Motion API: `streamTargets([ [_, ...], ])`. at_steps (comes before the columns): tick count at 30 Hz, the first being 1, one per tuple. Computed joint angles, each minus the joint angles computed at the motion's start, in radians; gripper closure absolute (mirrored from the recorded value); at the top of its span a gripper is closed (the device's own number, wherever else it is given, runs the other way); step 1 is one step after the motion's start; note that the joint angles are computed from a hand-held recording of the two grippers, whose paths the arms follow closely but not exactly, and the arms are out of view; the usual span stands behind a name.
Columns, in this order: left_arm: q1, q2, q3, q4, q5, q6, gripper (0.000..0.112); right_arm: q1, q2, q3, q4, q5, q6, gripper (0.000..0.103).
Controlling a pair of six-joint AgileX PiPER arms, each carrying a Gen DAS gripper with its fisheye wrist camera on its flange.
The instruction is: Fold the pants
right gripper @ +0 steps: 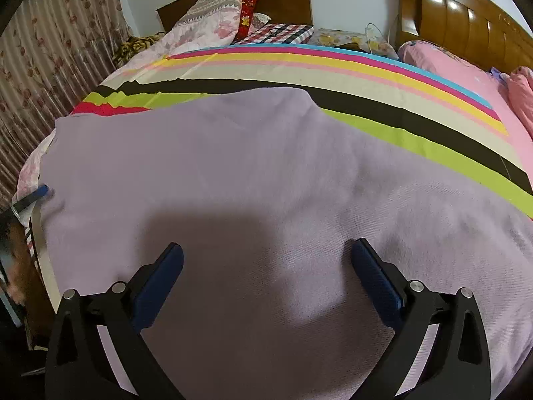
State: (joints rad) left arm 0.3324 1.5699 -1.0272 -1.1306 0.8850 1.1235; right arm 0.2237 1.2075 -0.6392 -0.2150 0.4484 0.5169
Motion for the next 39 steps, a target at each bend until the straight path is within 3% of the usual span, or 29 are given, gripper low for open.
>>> streamTargets([
  [4, 0.293, 0.237, -0.199, -0.108, 0.221, -0.159, 0.012, 0.008, 0.008, -0.009, -0.022, 0.012, 0.014, 0.004],
  [6, 0.372, 0.339, -0.272, -0.149, 0.277, -0.192, 0.019, 0.002, 0.01, -0.009, -0.005, 0.004, -0.001, 0.004],
  [8, 0.39, 0.404, -0.343, -0.115, 0.248, -0.232, 0.03, -0.005, 0.007, -0.007, 0.014, -0.002, -0.017, 0.004],
  [10, 0.394, 0.478, -0.41, -0.116, 0.273, -0.259, 0.04, 0.002, 0.013, -0.011, -0.001, 0.0, 0.0, 0.004],
  [11, 0.39, 0.53, -0.457, -0.123, 0.295, -0.289, 0.04, 0.001, 0.014, -0.013, -0.004, 0.003, -0.001, 0.004],
  [18, 0.355, 0.68, -0.644, -0.179, 0.243, -0.36, 0.047, 0.026, 0.029, -0.022, -0.066, 0.014, 0.066, 0.004],
  [23, 0.362, 0.798, -0.843, -0.166, 0.281, -0.458, 0.074, 0.02, 0.029, -0.02, -0.057, 0.007, 0.056, 0.004],
  [24, 0.365, 0.819, -0.881, -0.151, 0.29, -0.479, 0.09, 0.019, 0.029, -0.02, -0.056, 0.007, 0.054, 0.004],
  [25, 0.363, 0.839, -0.921, -0.128, 0.289, -0.494, 0.097, 0.019, 0.03, -0.021, -0.058, 0.008, 0.055, 0.004],
  [34, 0.367, 0.704, -0.739, -0.207, 0.196, -0.355, 0.102, 0.012, 0.025, -0.016, -0.04, 0.001, 0.038, 0.004],
  [39, 0.272, 0.315, -0.417, -0.232, -0.052, -0.051, 0.103, -0.012, 0.01, -0.004, 0.018, -0.023, -0.014, 0.004],
])
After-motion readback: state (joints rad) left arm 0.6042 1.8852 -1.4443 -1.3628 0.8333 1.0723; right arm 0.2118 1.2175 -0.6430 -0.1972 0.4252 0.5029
